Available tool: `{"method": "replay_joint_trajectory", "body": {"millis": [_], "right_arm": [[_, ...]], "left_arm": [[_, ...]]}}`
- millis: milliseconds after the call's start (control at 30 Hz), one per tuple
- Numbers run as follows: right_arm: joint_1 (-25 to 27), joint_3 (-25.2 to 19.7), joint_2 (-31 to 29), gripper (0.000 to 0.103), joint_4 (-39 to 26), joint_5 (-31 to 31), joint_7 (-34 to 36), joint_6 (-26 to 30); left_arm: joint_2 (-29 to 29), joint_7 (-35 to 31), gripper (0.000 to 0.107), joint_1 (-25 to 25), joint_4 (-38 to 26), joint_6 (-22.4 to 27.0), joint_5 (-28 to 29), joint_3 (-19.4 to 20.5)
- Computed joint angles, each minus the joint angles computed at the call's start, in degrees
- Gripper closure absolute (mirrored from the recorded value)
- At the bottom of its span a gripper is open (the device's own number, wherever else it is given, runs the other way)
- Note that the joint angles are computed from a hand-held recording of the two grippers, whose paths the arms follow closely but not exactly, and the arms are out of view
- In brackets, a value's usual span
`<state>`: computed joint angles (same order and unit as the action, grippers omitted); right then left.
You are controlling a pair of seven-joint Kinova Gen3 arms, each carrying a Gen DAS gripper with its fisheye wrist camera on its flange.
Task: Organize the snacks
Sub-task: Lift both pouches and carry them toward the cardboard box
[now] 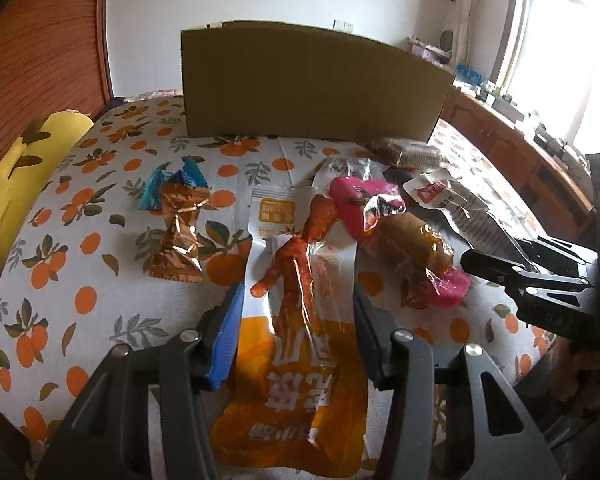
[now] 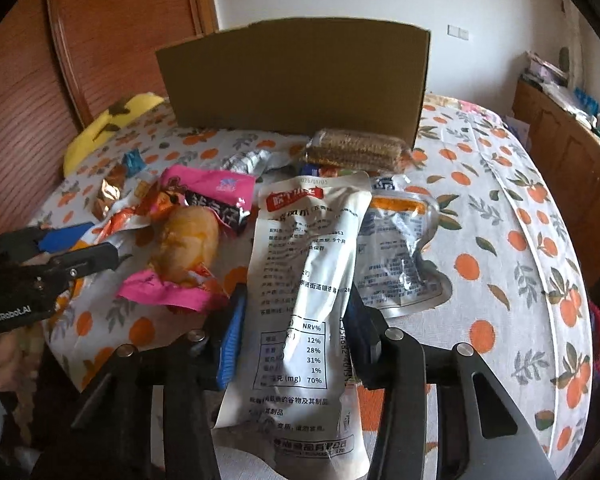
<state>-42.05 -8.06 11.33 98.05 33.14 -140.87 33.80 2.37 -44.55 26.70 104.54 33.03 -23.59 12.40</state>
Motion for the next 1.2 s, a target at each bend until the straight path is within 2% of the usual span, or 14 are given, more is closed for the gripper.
{"method": "replay_joint_trajectory", "body": {"millis": [100, 367, 1000, 1200], "right_arm": [[0.4, -0.2, -1.6, 0.058, 1.1, -0.3, -0.3, -1.4], [0.1, -1.2, -3.3, 0.057, 1.7, 3.4, -3.8, -1.7], [0.8, -2.4, -4.0, 0.056, 3.1, 4.8, -5.5, -3.2], [1.2, -2.5, -4.5, 0.056, 3.0, 4.8, -5.1, -3.6]], "left_arm": [[-0.8, -0.8, 0.057, -0.4, 0.3, -0.4, 0.5, 0.0], [-2.0, -1.2, 0.059, -1.0, 1.6, -1.9, 1.0, 0.6], [-4.0, 7.1, 0.059, -3.7, 3.3, -1.6, -5.4, 1.9], [-5.3, 7.3, 0.059, -4.7, 2.1, -2.0, -6.4, 2.8]]}}
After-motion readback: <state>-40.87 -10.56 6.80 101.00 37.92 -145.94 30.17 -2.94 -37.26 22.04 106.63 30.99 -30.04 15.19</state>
